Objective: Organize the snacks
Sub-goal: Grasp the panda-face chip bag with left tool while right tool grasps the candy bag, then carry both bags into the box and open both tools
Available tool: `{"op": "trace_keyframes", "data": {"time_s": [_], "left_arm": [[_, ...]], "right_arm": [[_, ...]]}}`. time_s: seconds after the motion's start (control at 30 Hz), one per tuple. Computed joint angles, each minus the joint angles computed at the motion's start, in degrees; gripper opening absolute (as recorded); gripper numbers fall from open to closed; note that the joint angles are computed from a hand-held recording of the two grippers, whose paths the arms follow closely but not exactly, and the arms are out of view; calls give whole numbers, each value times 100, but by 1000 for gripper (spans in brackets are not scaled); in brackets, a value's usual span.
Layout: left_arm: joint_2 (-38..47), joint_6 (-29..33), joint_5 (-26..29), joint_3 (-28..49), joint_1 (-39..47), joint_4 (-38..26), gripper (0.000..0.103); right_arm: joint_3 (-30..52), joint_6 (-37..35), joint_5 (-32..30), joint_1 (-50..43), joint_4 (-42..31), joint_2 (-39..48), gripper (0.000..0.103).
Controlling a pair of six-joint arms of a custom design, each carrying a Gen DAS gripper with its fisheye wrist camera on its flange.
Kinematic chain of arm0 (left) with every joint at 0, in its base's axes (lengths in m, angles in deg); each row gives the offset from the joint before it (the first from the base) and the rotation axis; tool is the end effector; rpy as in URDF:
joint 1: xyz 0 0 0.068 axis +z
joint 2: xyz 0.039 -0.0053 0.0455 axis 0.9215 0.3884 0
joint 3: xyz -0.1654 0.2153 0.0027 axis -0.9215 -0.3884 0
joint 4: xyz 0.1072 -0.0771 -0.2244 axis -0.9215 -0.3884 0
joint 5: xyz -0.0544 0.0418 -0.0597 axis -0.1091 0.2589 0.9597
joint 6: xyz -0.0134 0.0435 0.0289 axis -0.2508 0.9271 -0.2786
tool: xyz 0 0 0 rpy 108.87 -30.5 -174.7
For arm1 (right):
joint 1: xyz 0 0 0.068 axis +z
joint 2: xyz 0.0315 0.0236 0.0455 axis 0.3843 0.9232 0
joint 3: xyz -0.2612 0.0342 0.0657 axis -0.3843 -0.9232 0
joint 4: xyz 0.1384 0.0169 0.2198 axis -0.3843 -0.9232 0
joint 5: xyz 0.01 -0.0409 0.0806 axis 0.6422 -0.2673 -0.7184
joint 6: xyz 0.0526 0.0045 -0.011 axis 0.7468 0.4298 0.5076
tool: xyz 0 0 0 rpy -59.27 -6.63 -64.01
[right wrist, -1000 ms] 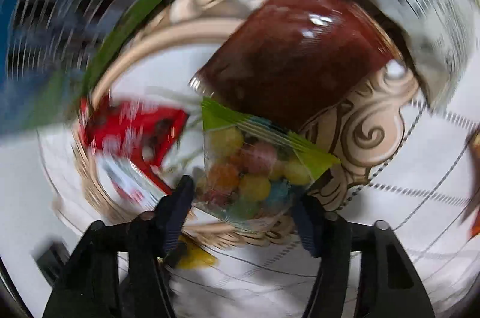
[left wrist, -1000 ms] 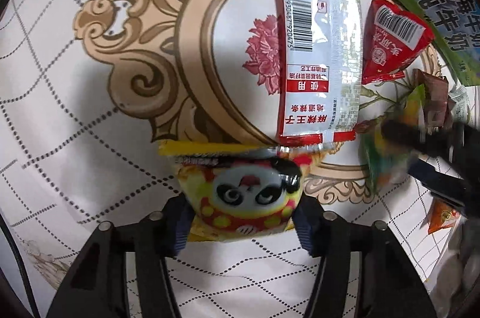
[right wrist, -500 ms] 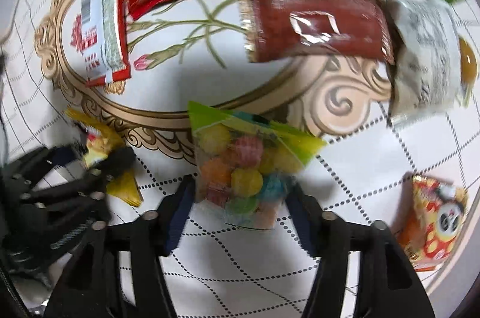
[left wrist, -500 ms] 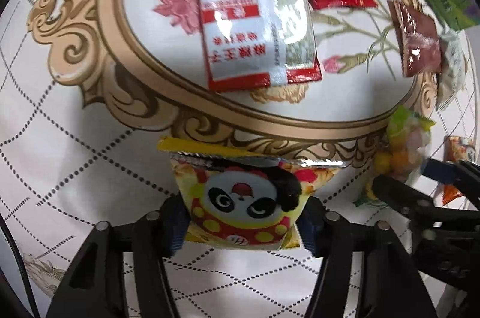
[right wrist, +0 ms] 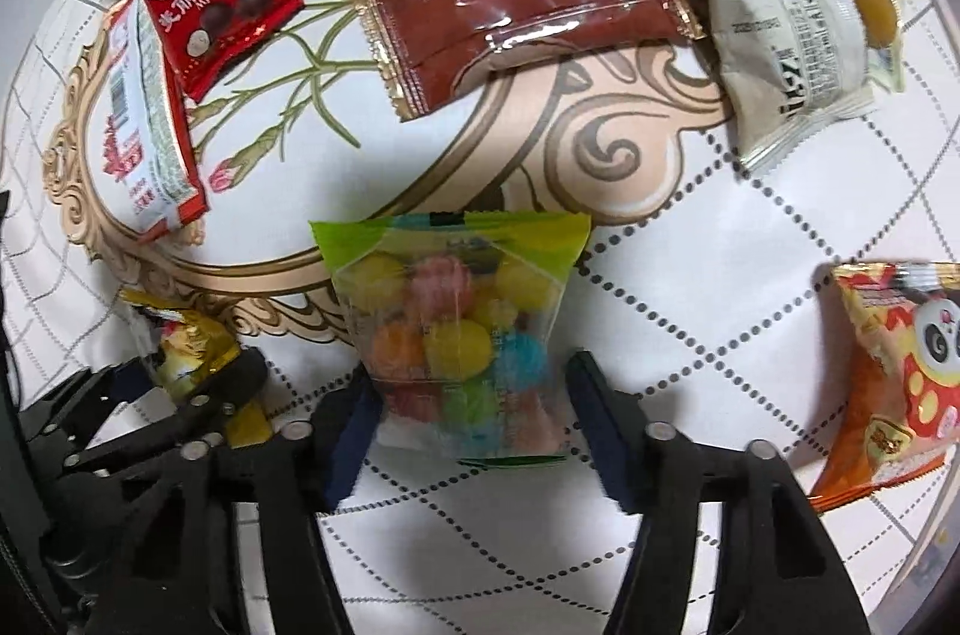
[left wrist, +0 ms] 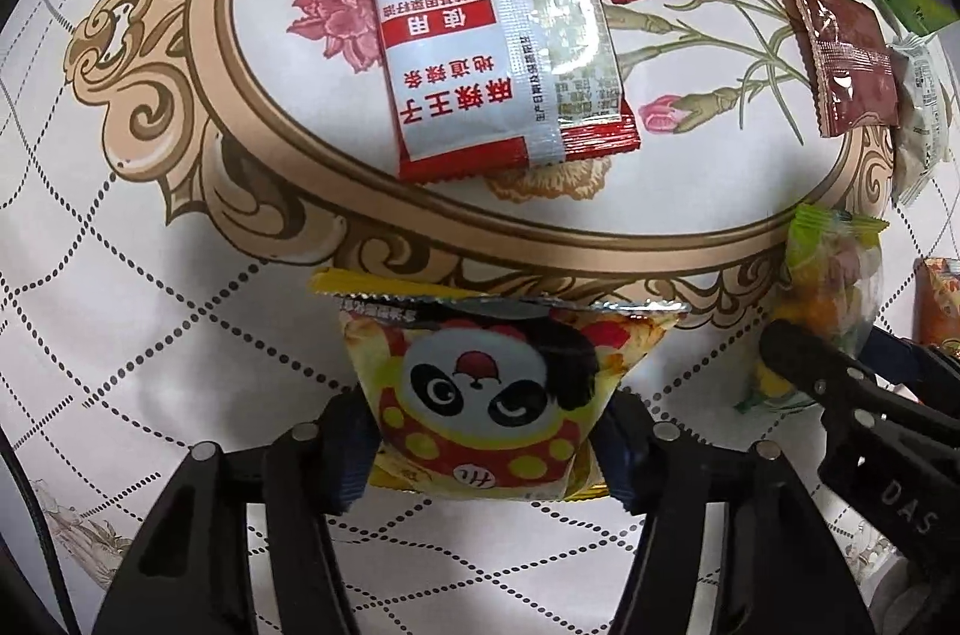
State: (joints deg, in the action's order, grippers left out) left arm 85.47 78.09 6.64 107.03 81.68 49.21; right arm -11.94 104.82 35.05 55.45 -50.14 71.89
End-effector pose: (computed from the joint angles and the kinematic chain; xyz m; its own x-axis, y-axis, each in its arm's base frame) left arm 0.1777 0.0466 0.0987 -0.9898 0.1329 0.0522 0.1327 0.9911 -0.0068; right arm 0.1949 0.1318 0.1694 -0.9874 0.1297 0.0903 0.1392 0.9844 0.1080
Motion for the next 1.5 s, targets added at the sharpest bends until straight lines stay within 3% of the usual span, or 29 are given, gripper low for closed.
{"op": "trace_keyframes", "data": {"time_s": [0.13, 0.33, 0.57, 0.8, 0.93, 1.13, 1.33, 1.5], "left_arm": [[-129, 176, -4, 26, 171, -97, 51], [-268, 551, 56, 230, 561, -445, 46], [-1022, 984, 459, 841, 877, -1707, 43], [-1288, 1186, 1251, 2150, 921, -3147, 43], [-1011, 985, 1751, 3246, 602, -3847, 43], [-228, 187, 2206, 4895, -300, -4306, 43], [1401, -739, 1968, 6978, -1323, -4307, 43], [3017, -1218, 1740, 8638, -1846, -4665, 43]], "right_arm": [[-171, 124, 103, 149, 246, 62, 56], [35, -96, 16, -29, -131, -76, 53], [360, -349, -206, -294, -940, -672, 50], [932, -598, -496, -786, -1960, -1609, 50], [1803, -962, -641, -1294, -2528, -1700, 50], [4051, -1764, -781, -2183, -3278, -870, 50], [6296, -2303, -284, -2441, -3407, 795, 50], [7425, -2450, -59, -2721, -3366, 1973, 50]]}}
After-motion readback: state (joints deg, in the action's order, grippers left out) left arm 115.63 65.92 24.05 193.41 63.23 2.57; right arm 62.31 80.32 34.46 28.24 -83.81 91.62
